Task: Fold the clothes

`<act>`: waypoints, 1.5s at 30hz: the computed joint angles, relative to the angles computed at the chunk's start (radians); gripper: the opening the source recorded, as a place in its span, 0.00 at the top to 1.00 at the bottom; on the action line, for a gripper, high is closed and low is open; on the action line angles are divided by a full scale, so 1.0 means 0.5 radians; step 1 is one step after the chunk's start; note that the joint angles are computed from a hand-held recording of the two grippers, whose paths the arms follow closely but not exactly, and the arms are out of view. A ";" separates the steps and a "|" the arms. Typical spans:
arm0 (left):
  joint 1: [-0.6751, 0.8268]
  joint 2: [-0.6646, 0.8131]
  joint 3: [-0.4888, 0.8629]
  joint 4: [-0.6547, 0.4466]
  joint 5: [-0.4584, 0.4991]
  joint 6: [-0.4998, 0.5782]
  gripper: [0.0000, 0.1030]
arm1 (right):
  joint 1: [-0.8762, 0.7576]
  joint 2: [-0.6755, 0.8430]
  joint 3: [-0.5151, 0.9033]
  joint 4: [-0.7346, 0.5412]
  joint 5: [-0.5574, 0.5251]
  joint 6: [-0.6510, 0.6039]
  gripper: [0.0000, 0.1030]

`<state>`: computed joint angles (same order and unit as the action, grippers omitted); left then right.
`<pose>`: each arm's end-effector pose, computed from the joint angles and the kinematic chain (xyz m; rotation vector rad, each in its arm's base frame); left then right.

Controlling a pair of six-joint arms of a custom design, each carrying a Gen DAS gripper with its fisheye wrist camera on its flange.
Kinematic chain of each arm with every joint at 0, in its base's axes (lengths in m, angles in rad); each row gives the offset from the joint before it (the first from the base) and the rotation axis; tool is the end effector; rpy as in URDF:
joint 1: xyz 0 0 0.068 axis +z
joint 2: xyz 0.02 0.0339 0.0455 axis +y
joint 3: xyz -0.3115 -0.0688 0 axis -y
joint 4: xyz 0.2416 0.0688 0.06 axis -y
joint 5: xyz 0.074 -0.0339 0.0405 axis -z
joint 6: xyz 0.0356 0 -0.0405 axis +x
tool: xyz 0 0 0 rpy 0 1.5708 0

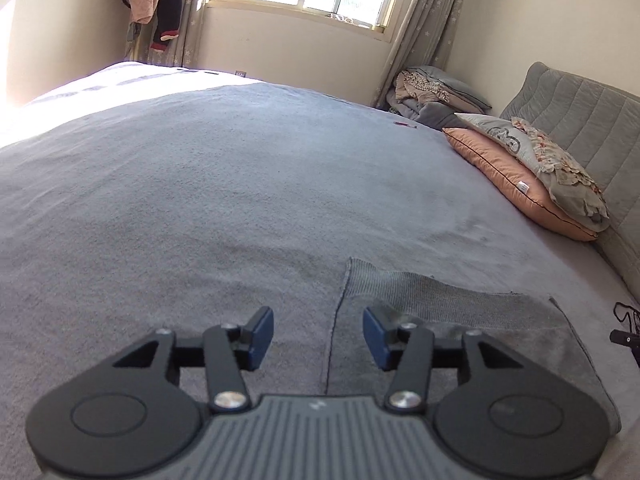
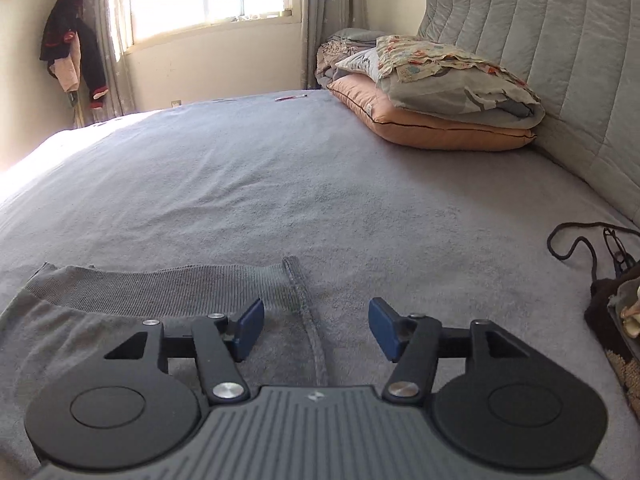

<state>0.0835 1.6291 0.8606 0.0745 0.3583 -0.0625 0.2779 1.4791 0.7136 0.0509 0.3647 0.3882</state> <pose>0.3359 0.0156 0.2310 0.0262 2.2417 -0.3935 0.2807 0.0669 0.2293 0.3092 2.2087 -0.0557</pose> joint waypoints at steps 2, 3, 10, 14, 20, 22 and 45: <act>0.048 -0.126 -0.170 -0.032 0.049 -0.129 0.42 | 0.035 -0.115 -0.061 -0.227 -0.088 0.206 0.40; 0.076 -0.189 -0.251 -0.055 0.077 -0.190 0.42 | 0.043 -0.198 -0.134 -0.294 -0.149 0.352 0.40; 0.056 -0.059 -0.547 0.129 0.134 -0.524 0.41 | -0.101 -0.632 -0.778 0.006 -0.614 1.221 0.39; 0.044 0.036 -0.626 0.402 0.210 -0.658 0.33 | -0.113 -0.579 -0.899 0.324 -0.646 1.438 0.39; -0.068 0.095 -0.644 0.564 0.041 -0.656 0.65 | 0.051 -0.302 -0.759 0.435 -0.493 1.545 0.49; -0.068 0.128 -0.620 0.574 0.038 -0.667 0.79 | 0.074 -0.249 -0.734 0.448 -0.471 1.574 0.82; 0.054 0.070 -0.519 0.309 0.072 -0.622 0.86 | 0.051 -0.343 -0.847 0.460 -0.330 1.628 0.72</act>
<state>0.1104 1.6639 0.6012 0.2290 0.3943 -0.3735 0.3035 1.3075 0.2902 0.2808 0.1996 1.2022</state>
